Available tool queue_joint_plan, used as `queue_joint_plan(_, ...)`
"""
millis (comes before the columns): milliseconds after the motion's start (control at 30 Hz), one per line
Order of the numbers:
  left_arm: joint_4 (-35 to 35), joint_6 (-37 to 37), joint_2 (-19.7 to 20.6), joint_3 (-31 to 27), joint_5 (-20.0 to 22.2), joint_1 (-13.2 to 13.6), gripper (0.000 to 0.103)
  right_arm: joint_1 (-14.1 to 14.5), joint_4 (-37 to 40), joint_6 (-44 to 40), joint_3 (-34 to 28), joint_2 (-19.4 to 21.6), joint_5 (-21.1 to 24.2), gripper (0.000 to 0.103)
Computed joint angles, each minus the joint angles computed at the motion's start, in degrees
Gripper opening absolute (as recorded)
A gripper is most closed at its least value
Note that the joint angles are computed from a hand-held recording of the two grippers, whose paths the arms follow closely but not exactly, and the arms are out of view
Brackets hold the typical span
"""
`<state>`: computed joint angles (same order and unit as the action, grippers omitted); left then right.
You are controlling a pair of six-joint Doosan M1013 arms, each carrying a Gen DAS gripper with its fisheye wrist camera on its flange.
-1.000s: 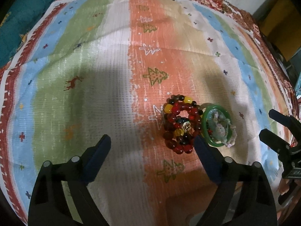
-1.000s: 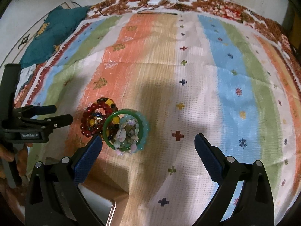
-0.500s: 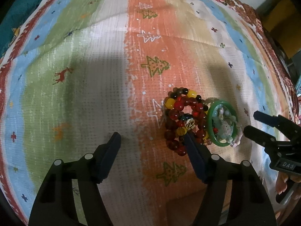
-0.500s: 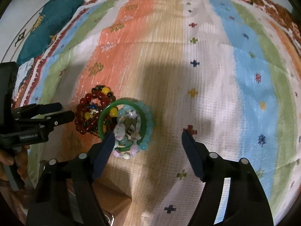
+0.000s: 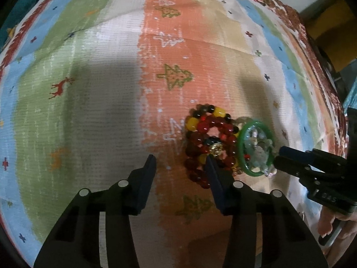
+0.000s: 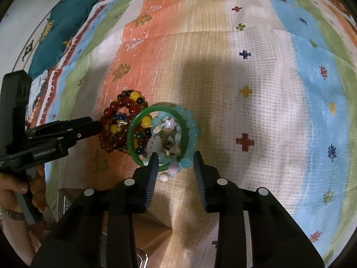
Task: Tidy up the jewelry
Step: 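Grasp the dark red bead bracelet with the left tool while the right tool grasps the white bead bracelet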
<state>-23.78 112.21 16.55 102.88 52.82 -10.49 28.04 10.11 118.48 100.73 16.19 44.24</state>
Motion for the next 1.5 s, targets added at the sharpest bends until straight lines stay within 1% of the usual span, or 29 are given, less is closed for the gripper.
queue_joint_plan(33, 0.01, 0.27, -0.03, 0.07, 0.03, -0.14, 0.045, -0.10, 0.62, -0.47, -0.01, 0.08, 0.09, 0.028)
queue_joint_plan(133, 1.27, 0.02, 0.09, 0.12, -0.39, -0.94, 0.040, -0.35, 2.73, -1.77, 0.09, 0.38, 0.11, 0.022)
queue_joint_plan(233, 1.19, -0.21, 0.45, -0.10, -0.41, -1.18, 0.038, -0.34, 2.80, -1.24, 0.20, 0.38, -0.19, 0.021)
queue_joint_plan(300, 1.45, -0.31, 0.45, 0.05, -0.81, -1.47, 0.030, -0.44, 3.61, -1.55, 0.38, 0.33, -0.47, 0.019)
queue_joint_plan(333, 1.64, -0.23, 0.48, 0.09, -0.75, -1.67, 0.021, -0.47, 4.12, -1.82, 0.29, 0.48, -0.55, 0.017)
queue_joint_plan(467, 2.26, -0.31, 0.19, 0.37, -1.15, -2.07, 0.013, -0.46, 4.10, -2.04, 0.28, 0.42, -0.42, 0.013)
queue_joint_plan(500, 2.33, -0.64, 0.09, 0.36, -1.32, -2.06, 0.013, -0.44, 3.94, -2.07, 0.26, 0.35, -0.47, 0.011)
queue_joint_plan(633, 1.90, -0.94, -0.32, 0.33, -1.52, -1.74, 0.013, -0.39, 3.54, -2.43, 0.26, 0.12, -0.60, 0.011)
queue_joint_plan(767, 0.51, 0.40, -1.06, 0.49, -1.69, -1.52, 0.013, 0.03, 0.94, -1.25, 0.09, -0.32, -0.66, 0.011)
queue_joint_plan(900, -1.87, 2.20, -2.00, 0.56, -1.85, -1.26, 0.013, 0.25, 0.05, -1.09, 0.17, -1.00, -1.25, 0.011)
queue_joint_plan(1100, -5.14, 4.76, -3.52, 1.06, -2.19, -0.68, 0.013, 1.47, -4.97, 0.91, -0.40, -1.57, -1.10, 0.011)
queue_joint_plan(1500, -7.70, 7.09, -5.41, 1.88, -3.00, -0.34, 0.013, 3.90, -12.79, 4.29, -0.86, -2.95, -1.02, 0.011)
